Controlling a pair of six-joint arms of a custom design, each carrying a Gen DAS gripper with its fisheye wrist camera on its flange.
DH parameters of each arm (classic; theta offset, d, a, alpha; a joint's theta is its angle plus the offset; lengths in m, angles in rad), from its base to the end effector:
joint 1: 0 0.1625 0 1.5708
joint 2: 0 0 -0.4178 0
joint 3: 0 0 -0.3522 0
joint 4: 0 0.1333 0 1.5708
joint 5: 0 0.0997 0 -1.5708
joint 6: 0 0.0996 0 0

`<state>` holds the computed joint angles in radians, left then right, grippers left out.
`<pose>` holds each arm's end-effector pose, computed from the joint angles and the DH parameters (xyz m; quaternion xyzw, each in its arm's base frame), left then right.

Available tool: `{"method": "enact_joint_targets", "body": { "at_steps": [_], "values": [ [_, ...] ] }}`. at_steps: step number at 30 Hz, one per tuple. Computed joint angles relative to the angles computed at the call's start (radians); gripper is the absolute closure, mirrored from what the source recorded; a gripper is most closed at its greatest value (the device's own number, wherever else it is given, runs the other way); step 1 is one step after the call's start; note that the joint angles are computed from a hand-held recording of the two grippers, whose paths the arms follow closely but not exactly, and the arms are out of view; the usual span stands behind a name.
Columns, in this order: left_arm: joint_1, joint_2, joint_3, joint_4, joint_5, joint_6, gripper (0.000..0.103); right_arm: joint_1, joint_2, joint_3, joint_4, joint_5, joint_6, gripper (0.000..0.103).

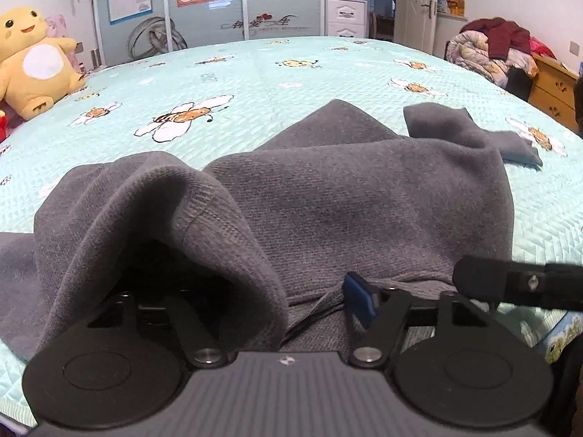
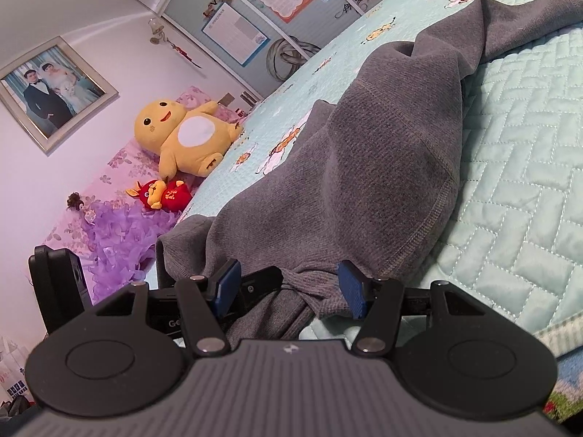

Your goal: Fold clothes

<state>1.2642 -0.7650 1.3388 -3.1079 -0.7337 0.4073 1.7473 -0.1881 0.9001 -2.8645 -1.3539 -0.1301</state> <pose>-0.0163 -0.7384 0.3044 0.1065 0.8245 -0.4046 0.3810 0.2952 -0.7740 -0.0160 -0.1761 0.9365 -0.2826 0.1103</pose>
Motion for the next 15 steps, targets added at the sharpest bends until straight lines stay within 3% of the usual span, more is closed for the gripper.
{"method": "enact_joint_targets", "body": {
  "at_steps": [6, 15],
  "values": [
    [0.003, 0.0, -0.008, 0.001, 0.016, -0.008, 0.059, 0.003, 0.0, 0.002, -0.001, -0.008, -0.004, 0.043],
    [0.002, -0.001, -0.002, -0.013, 0.019, -0.007, 0.063, 0.003, 0.003, -0.001, 0.004, -0.009, -0.003, 0.043]
  ]
}}
